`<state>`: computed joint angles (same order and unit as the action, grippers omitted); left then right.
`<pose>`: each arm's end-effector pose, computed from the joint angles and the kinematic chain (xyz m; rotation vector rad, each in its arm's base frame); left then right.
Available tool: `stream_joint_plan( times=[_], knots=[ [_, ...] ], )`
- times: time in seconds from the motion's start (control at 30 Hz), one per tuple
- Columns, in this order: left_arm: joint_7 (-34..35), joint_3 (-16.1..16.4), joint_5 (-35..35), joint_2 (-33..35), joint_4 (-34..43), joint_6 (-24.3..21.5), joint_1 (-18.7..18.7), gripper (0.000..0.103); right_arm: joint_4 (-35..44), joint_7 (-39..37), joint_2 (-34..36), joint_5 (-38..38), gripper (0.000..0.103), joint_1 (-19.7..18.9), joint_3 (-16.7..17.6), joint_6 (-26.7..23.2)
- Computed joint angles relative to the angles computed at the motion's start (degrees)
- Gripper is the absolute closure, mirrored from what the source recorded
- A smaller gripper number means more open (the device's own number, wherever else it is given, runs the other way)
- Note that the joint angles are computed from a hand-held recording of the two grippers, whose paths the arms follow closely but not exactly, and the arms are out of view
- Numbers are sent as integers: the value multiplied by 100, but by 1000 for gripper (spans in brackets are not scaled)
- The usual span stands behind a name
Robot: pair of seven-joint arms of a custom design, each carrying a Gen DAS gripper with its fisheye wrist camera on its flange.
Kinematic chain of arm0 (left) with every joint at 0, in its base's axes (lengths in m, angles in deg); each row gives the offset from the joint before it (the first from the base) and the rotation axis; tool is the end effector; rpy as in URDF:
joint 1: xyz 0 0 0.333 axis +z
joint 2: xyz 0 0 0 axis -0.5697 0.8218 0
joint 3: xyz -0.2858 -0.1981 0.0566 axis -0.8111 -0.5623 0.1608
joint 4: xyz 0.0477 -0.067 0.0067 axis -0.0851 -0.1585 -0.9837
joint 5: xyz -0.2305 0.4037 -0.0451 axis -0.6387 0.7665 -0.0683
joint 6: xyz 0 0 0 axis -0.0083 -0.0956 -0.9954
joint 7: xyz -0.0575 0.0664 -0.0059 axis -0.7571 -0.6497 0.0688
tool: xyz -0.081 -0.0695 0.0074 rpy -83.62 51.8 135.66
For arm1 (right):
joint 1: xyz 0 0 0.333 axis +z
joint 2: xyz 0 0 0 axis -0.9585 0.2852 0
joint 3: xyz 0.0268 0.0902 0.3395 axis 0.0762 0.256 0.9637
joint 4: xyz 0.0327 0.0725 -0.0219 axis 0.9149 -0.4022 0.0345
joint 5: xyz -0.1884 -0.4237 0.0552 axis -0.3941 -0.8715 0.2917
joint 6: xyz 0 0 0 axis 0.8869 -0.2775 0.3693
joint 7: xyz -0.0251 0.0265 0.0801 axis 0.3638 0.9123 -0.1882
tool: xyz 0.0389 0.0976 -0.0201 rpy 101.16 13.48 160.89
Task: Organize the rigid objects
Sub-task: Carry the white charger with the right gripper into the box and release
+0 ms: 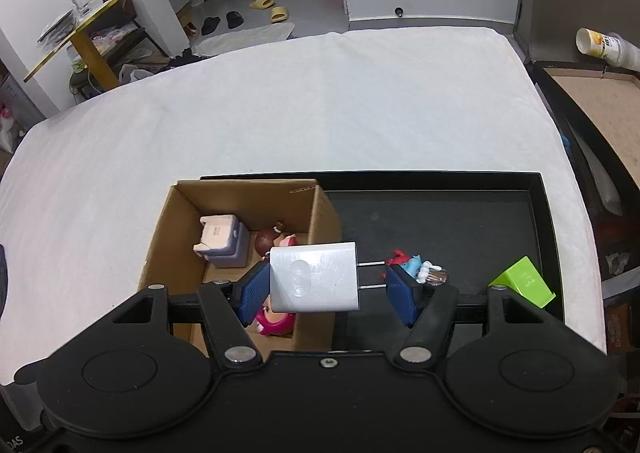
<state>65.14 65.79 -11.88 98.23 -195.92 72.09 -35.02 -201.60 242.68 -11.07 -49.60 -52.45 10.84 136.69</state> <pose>0.6957 -0.2169 0.3952 -1.4845 2.3527 -0.8611 0.6183 0.2832 0.4789 -1.3773 2.2572 -0.4902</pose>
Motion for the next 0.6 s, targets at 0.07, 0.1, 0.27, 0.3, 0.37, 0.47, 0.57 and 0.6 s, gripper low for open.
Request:
stream_joint_plan(
  times=[0.07, 0.1, 0.27, 0.3, 0.37, 0.47, 0.57, 0.6],
  knots=[
    [7, -3, 3, -5, 0, -5, 3, 94, 42, -23, 28, 2, 41, 13, 9, -17],
    [21, -9, -5, -4, 0, -7, 8, 94, 66, -41, 45, 9, 41, 22, 12, -22],
    [82, -28, -40, -11, -17, -2, 22, 94, 218, -194, 181, 73, 41, 72, -2, 7],
    [88, -26, -40, -12, -19, 3, 20, 94, 246, -215, 210, 88, 41, 86, -10, 17],
    [96, -23, -43, -9, -19, 9, 18, 94, 327, -293, 294, 145, 41, 112, -26, 38],
    [95, -25, -55, 10, -2, 5, 24, 94, 449, -417, 418, 227, 41, 167, -57, 64],
    [135, -52, -112, 21, 8, -6, 52, 94, 574, -535, 548, 319, 41, 222, -97, 93],
    [145, -56, -123, 20, 8, -8, 56, 94, 590, -541, 574, 332, 41, 248, -115, 106]
  ],
)
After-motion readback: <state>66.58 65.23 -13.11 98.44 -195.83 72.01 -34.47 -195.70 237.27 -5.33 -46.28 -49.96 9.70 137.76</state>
